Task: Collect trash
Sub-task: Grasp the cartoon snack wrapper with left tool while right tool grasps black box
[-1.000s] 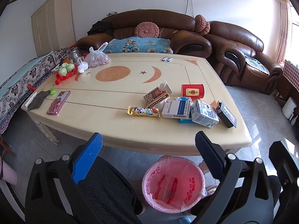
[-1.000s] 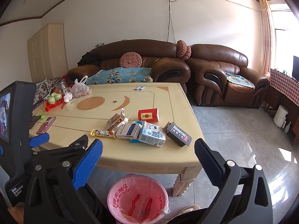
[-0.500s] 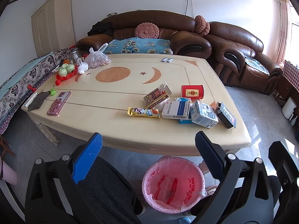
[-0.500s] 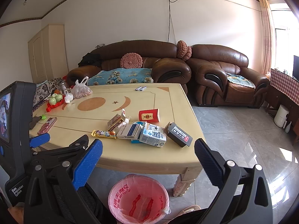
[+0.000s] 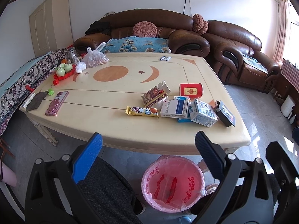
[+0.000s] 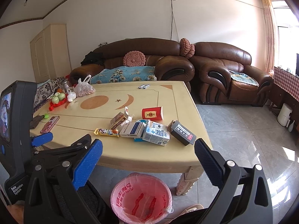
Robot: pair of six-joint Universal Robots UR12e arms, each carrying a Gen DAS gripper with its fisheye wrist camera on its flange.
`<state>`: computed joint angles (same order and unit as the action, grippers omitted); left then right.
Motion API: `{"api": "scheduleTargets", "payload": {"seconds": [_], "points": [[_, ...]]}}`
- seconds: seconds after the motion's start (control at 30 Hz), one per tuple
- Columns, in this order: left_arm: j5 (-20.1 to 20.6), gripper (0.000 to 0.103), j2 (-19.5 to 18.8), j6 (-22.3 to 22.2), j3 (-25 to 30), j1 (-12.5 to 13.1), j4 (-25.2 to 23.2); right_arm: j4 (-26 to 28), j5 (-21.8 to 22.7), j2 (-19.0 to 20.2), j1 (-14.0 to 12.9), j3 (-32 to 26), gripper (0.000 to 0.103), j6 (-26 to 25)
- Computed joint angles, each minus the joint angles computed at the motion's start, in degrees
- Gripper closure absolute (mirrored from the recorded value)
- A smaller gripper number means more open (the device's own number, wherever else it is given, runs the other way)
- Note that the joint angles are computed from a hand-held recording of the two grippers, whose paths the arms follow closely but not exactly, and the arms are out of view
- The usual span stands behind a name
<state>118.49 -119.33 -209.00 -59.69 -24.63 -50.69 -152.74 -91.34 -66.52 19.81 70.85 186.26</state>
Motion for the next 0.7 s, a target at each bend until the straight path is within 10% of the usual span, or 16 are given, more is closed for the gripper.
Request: {"api": "scheduleTargets", "payload": {"seconds": [0.37, 0.7], "points": [[-10.98, 0.006, 1.44, 2.27, -1.43, 3.92, -0.71, -2.83, 13.37, 1.33, -4.24, -0.05, 0.007, -0.82], [-20.22, 0.006, -0.53, 11.63, 1.54, 6.79, -4.27, 13.05, 17.35, 5.58, -7.3, -8.19, 0.007, -11.11]]}}
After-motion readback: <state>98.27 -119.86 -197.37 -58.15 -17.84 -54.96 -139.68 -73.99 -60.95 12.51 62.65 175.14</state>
